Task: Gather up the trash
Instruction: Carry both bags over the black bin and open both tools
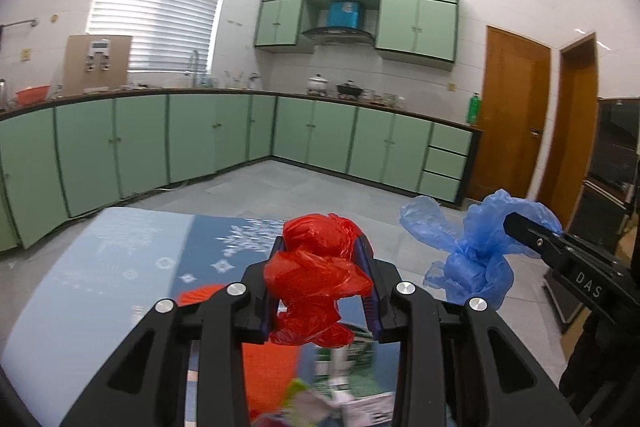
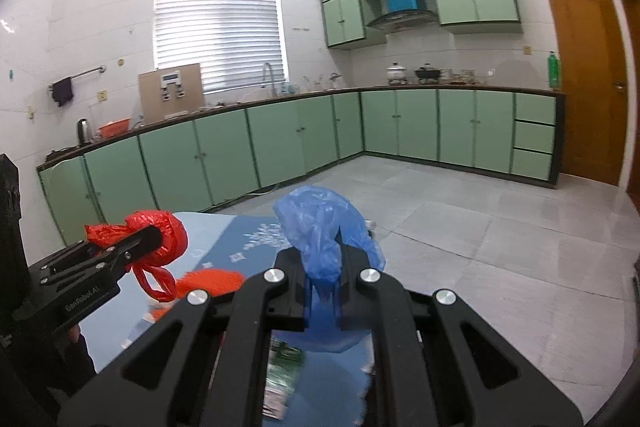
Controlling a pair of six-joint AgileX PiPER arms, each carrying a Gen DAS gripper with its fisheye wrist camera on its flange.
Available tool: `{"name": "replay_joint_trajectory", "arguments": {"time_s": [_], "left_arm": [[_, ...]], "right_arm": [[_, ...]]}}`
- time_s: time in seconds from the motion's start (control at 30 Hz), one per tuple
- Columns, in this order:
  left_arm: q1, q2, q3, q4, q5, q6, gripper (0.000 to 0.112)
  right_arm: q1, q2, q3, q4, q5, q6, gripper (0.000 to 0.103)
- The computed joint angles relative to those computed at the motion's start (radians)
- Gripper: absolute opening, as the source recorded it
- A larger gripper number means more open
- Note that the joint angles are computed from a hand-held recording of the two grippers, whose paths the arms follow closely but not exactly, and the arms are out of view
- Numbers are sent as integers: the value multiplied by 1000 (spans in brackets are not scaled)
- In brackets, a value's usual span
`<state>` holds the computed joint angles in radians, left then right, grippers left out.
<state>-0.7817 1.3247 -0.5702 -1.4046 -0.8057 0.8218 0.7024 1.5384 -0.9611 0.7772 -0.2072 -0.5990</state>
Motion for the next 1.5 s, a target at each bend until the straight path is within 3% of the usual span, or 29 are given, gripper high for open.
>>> {"name": "replay_joint_trajectory", "arguments": {"time_s": [0.27,0.5,0.87,1.1,1.23,1.27,1.33,1.5], "left_arm": [[-44,192,-157,90,79,-80,34],[-62,385,-321,170,157,-144,34],[-51,657,-594,212,284,-148,34],[-27,803,-760,117,360,-30,35],[-8,843,-807,65,402,17,46],[-1,845,-811,54,413,21,54],[6,845,-808,57,419,10,56],[22,811,-765,84,417,-38,64]], "right_arm": [[-166,-84,156,-251,-2,226,7],[-305,-66,240,-525,-23,479,7],[-498,93,271,-924,-103,818,7],[-555,232,195,-1041,-107,919,7],[-567,299,154,-1079,-100,952,14],[-570,314,144,-1083,-96,955,23],[-572,334,138,-1042,-99,921,36],[-557,338,159,-930,-117,840,56]]}}
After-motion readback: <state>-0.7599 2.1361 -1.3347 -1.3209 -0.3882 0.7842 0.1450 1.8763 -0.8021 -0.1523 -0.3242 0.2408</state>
